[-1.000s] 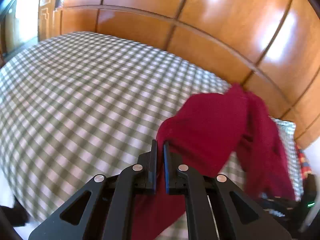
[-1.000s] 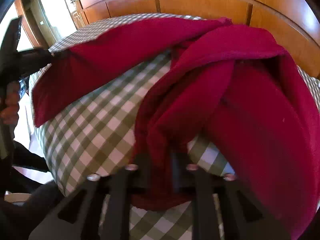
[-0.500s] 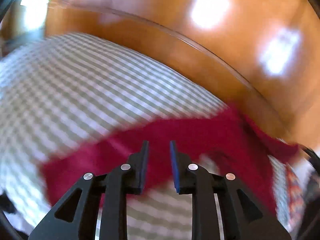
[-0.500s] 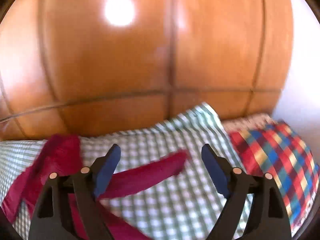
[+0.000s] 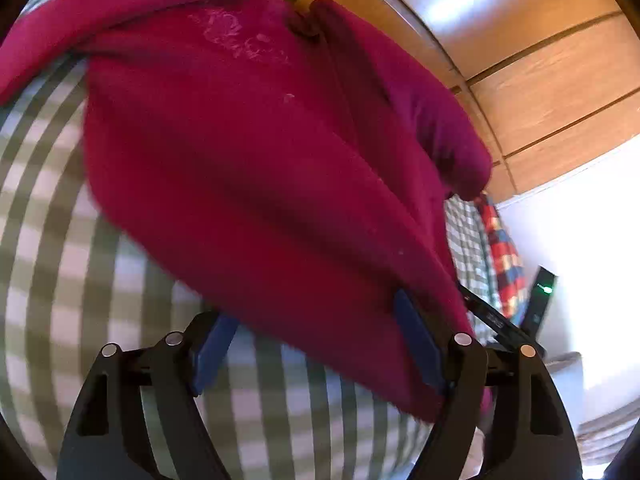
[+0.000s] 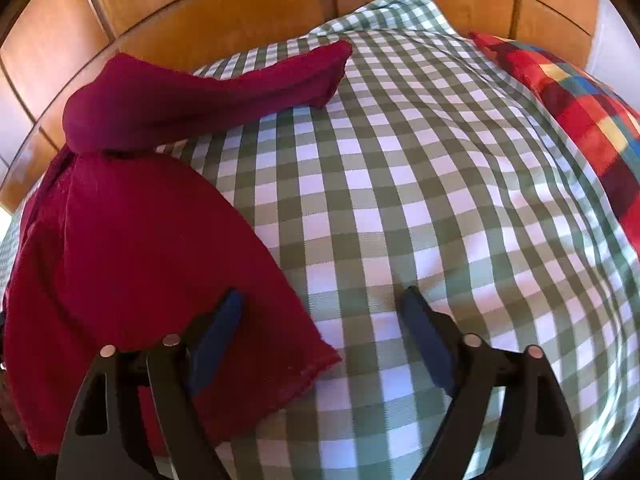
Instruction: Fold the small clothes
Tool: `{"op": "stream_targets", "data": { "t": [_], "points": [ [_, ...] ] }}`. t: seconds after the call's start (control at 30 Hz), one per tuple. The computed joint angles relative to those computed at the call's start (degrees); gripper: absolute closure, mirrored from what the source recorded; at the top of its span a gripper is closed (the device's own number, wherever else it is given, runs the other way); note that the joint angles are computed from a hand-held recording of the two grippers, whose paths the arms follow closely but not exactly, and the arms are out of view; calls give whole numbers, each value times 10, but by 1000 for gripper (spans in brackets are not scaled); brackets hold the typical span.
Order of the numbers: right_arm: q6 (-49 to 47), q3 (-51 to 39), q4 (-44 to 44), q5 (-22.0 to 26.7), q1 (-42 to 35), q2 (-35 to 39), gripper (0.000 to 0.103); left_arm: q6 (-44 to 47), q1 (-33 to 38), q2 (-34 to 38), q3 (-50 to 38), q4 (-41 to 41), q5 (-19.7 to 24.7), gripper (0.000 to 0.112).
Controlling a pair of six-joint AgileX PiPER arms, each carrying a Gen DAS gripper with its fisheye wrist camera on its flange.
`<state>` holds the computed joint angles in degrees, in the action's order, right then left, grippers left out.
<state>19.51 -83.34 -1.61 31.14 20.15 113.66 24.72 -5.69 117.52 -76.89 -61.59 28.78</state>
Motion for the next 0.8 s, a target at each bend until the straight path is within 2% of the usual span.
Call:
{"op": "stream_targets", "data": {
  "t": [0.03,0.07,0.1,0.17,0.23,0.33,0.4,0.5,0.53,0.57,0.6,0.63,0.67,0.7,0.8],
  "points": [
    [19,4,-12,-7,4,-1,62,-19,-6,7,-13,17,-4,66],
    [15,2,-11,-12,8,0,76,-17,-4,18,-29,16,14,89],
    [-6,-7,5,-7,10,1,94,-23,2,30,-49,23,37,98],
    [-10,-34,-8,22,23,-1,97,-10,14,3,-37,28,35,102],
    [-56,-23,42,6,20,-21,98,18,35,-44,1,20,48,103],
    [-138,-5,135,-16,6,-79,99,15,98,-131,48,37,114,103],
    [-200,18,200,-21,1,-125,99,3,156,-188,61,67,185,103],
    [-267,41,261,2,8,-176,99,-9,198,-245,74,108,228,103],
    [-279,60,268,7,16,-197,99,9,220,-258,81,105,257,101],
    [-285,64,269,12,18,-202,99,35,243,-271,97,85,271,96],
    [-281,76,261,15,24,-210,99,61,268,-286,120,67,276,78],
    [-261,87,236,16,32,-213,99,70,282,-300,145,61,258,52],
    [-217,97,190,17,42,-209,99,60,280,-310,169,58,218,43],
    [-188,107,166,17,49,-202,99,65,298,-319,196,45,198,40],
    [-120,130,107,11,68,-178,99,93,347,-311,264,23,177,40]
  ]
}}
